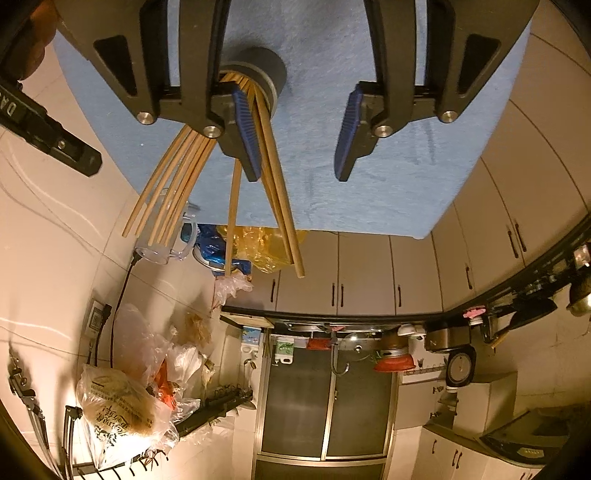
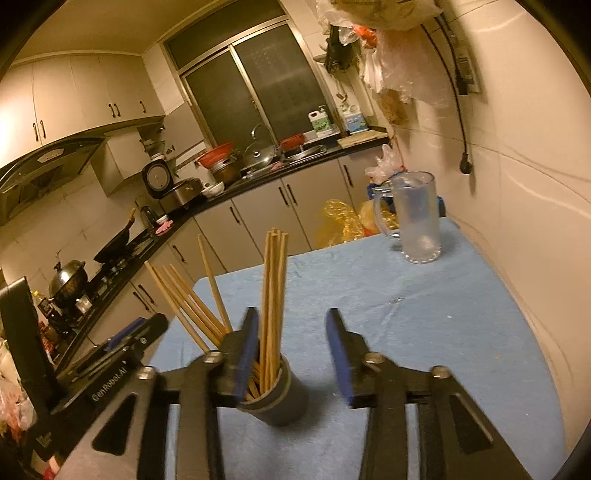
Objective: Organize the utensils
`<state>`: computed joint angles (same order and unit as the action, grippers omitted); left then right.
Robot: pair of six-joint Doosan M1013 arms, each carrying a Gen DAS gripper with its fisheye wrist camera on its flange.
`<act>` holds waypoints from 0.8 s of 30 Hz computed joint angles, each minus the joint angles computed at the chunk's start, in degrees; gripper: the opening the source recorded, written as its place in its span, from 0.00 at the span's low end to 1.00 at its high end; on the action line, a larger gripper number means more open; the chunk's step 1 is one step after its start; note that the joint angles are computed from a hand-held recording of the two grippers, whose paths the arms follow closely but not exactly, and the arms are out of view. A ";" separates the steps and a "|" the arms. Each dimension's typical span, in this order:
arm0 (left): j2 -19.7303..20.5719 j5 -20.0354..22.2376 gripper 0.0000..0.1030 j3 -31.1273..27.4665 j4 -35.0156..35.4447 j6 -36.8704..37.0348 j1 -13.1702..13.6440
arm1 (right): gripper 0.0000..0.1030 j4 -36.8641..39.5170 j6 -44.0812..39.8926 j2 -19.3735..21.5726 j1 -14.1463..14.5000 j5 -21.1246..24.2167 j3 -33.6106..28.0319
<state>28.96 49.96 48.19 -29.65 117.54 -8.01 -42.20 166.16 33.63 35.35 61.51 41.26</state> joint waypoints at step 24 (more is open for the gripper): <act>-16.19 -8.47 0.96 25.92 19.65 -8.40 4.47 | 0.99 -5.43 -4.66 2.58 10.59 22.33 -1.54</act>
<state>12.76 41.48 74.11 -10.00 109.13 -3.54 -47.62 161.49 36.21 45.94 83.85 39.73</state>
